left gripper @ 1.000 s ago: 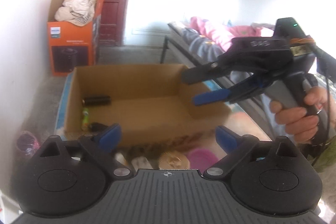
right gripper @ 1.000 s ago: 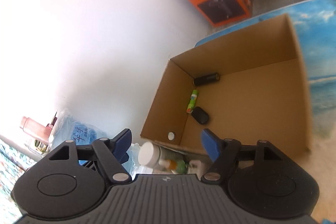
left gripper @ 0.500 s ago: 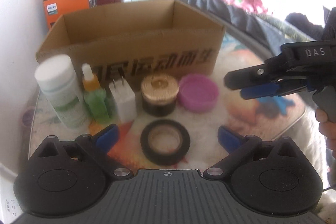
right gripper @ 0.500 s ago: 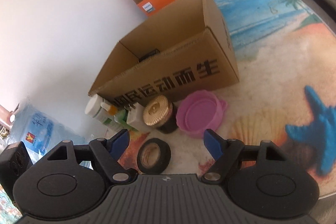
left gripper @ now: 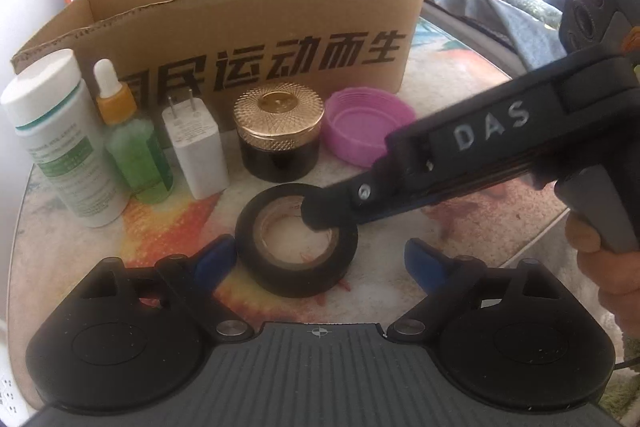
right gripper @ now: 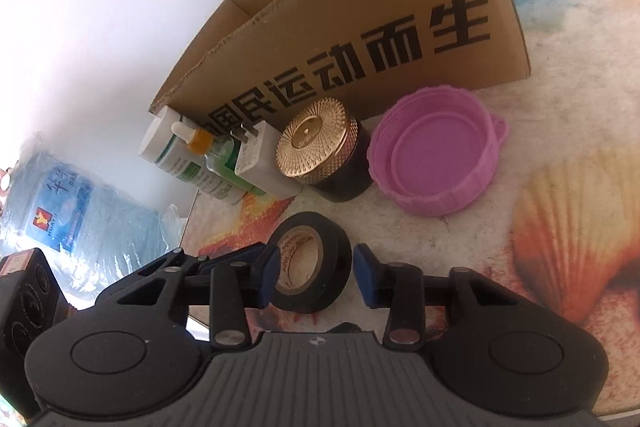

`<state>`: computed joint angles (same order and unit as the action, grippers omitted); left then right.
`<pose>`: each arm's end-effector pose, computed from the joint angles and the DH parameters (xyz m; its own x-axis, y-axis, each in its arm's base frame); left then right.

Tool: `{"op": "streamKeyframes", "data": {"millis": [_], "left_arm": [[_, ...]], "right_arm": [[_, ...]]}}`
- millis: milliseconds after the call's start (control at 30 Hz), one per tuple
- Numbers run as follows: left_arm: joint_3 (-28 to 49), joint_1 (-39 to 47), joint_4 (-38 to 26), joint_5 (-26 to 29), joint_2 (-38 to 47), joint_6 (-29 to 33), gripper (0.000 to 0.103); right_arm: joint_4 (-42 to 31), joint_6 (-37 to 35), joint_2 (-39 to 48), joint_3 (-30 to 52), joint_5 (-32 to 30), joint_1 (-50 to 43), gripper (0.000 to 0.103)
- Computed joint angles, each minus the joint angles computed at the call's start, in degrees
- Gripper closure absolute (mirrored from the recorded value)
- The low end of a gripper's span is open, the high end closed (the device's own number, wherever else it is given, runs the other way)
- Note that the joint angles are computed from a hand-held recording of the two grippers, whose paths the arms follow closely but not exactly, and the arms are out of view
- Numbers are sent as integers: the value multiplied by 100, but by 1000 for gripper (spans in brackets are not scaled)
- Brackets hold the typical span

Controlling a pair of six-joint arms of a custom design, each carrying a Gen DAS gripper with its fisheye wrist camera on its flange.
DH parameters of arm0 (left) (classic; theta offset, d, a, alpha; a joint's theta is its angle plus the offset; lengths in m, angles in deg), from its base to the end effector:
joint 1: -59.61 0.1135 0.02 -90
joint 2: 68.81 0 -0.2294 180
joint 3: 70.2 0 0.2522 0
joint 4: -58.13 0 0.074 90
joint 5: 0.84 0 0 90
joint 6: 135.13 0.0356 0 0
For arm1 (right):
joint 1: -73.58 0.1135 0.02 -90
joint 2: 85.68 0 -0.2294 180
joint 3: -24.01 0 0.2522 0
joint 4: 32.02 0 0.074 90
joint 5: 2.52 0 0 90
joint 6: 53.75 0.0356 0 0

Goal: Organize rigid objects
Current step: 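Withdraw the right gripper from the box toward the black tape roll, then lower the right gripper around the black tape roll and close it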

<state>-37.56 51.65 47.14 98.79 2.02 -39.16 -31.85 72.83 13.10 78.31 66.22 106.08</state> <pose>0.2113 -0.0356 0.0917 -0.7199 0.2042 -0.6633 0.3215 0.9452 -0.0579 0.2559 0.1783 0.0886 -0.9019 0.0839 -0.4237 -0.2267 0.7429 0.6298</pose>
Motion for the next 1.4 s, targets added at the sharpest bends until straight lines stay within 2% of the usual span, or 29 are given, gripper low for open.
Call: {"op": "streamKeyframes", "data": {"millis": [200,300,367,533,733,833,1033,1133,1167,1200,1400], "left_arm": [[-31,21,147,538,80,-74,11],[-74,-194,348,572,178,-82,8],[-142,-386,545,387,237,-91,6],[-186,-521,784,299,397,-80,0],[-431,-559,1011,210,276,65,0],[-465,-498,1051,318,267,44,0],[-480,-32,997,925,259,266,0],[-394,97,899,1106,313,312,0],[-367,144,889,1171,340,318,0],[-366,182,835,1225,294,304,0],[-288,350,754,1440,324,97,0]], "right_arm": [[-227,-187,-269,-141,120,-158,65],[-364,-262,-565,-325,177,-274,64],[-243,-199,-634,-455,67,-353,63],[454,359,-553,-749,-459,-626,47],[1643,1380,-124,-1053,-1313,-1091,35],[1625,1464,-116,-1017,-1373,-1100,32],[1511,1346,-138,-929,-1488,-1085,24],[1816,1380,20,-896,-1724,-1105,10],[2053,1443,102,-916,-1836,-1109,2],[2200,1502,147,-926,-1911,-1106,0],[1789,1372,45,-795,-1733,-999,0]]}}
